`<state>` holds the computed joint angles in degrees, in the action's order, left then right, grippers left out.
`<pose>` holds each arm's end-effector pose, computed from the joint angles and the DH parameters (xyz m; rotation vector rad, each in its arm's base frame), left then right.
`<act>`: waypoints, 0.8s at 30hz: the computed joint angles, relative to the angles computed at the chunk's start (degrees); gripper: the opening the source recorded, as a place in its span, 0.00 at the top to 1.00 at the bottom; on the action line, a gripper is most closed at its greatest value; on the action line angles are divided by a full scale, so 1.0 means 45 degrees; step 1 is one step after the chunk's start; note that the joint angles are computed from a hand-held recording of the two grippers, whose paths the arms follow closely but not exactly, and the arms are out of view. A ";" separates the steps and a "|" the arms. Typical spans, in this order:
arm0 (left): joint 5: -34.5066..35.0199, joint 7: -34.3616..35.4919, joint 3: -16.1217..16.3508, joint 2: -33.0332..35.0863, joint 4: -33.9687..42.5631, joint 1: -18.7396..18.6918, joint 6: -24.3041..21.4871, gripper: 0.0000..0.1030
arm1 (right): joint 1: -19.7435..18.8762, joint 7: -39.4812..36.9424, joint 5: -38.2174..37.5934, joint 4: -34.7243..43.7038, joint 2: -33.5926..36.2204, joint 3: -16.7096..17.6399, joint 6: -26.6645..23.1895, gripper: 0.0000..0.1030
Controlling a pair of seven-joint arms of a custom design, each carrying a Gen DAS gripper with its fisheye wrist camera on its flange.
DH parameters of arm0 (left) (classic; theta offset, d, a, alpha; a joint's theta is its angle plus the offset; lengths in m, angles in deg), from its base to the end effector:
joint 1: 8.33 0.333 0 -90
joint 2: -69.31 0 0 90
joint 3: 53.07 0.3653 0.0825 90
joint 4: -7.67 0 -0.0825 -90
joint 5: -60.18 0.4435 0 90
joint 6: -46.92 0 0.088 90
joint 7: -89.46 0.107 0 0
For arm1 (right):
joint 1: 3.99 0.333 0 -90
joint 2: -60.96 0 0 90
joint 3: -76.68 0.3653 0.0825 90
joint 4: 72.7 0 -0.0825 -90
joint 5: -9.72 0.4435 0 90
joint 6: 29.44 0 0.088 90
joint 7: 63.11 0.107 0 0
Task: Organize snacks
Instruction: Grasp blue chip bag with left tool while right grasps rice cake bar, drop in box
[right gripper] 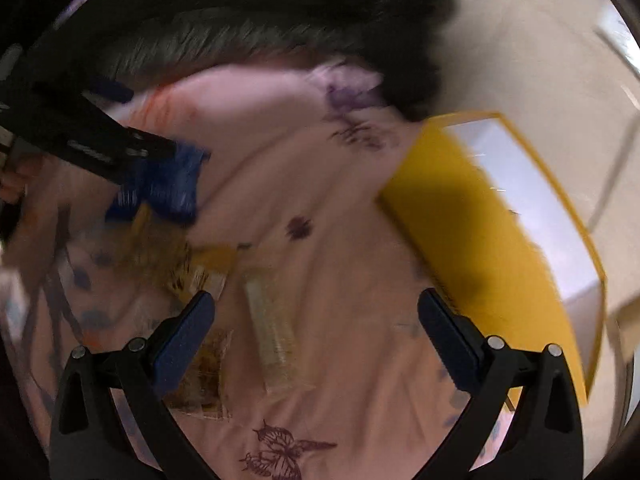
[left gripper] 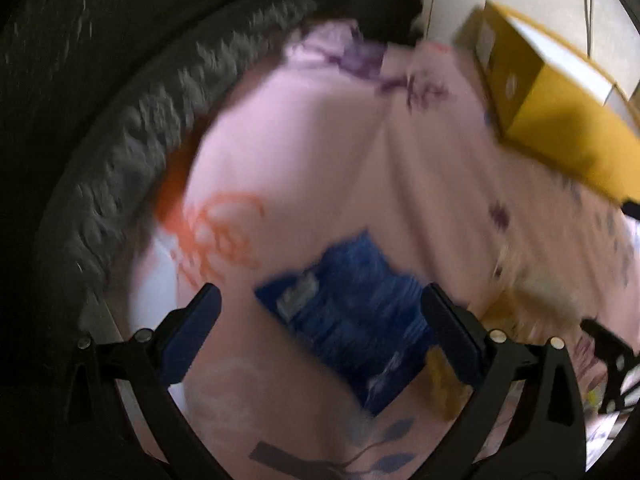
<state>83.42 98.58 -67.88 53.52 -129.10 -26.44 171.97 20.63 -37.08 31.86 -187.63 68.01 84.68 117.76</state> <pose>0.4263 -0.2625 0.4479 -2.4413 1.2595 -0.1878 0.5700 0.3542 0.4609 -2.6470 0.2251 -0.3173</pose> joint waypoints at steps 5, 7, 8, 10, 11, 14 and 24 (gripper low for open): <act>0.0703 -0.0365 -0.0160 0.0522 -0.0208 0.0088 0.1642 0.02 | 0.0417 -0.0246 -0.1733 -0.0883 0.0619 -0.0105 0.3007 0.01; 0.0921 0.0105 -0.0277 0.1352 0.0410 0.0030 0.0704 0.02 | 0.0171 -0.1059 -0.0685 -0.1143 0.0726 0.0265 0.3627 0.01; 0.1328 -0.0018 -0.0347 0.1455 0.0547 0.0036 0.0568 0.02 | 0.0061 -0.1041 -0.0033 -0.1050 0.0729 0.0369 0.3319 0.01; 0.1596 0.0165 -0.0332 0.1499 0.0594 -0.0019 0.0530 0.02 | 0.0290 0.0317 -0.0018 -0.0960 0.0780 0.0078 0.2715 0.01; 0.1655 0.0238 -0.0304 0.1467 0.0536 -0.0034 0.0594 0.02 | 0.0287 0.0765 0.0264 -0.0952 0.0754 0.0074 0.2501 0.02; 0.2090 -0.0101 -0.0291 0.1240 0.0108 -0.0015 0.1182 0.03 | 0.0583 0.2965 -0.0469 -0.0858 0.0727 -0.0302 0.1821 0.23; 0.2211 0.0824 -0.0262 0.1102 -0.0033 -0.0128 0.1706 0.16 | 0.0180 0.5363 0.1056 -0.0615 0.0135 0.0001 -0.1474 0.71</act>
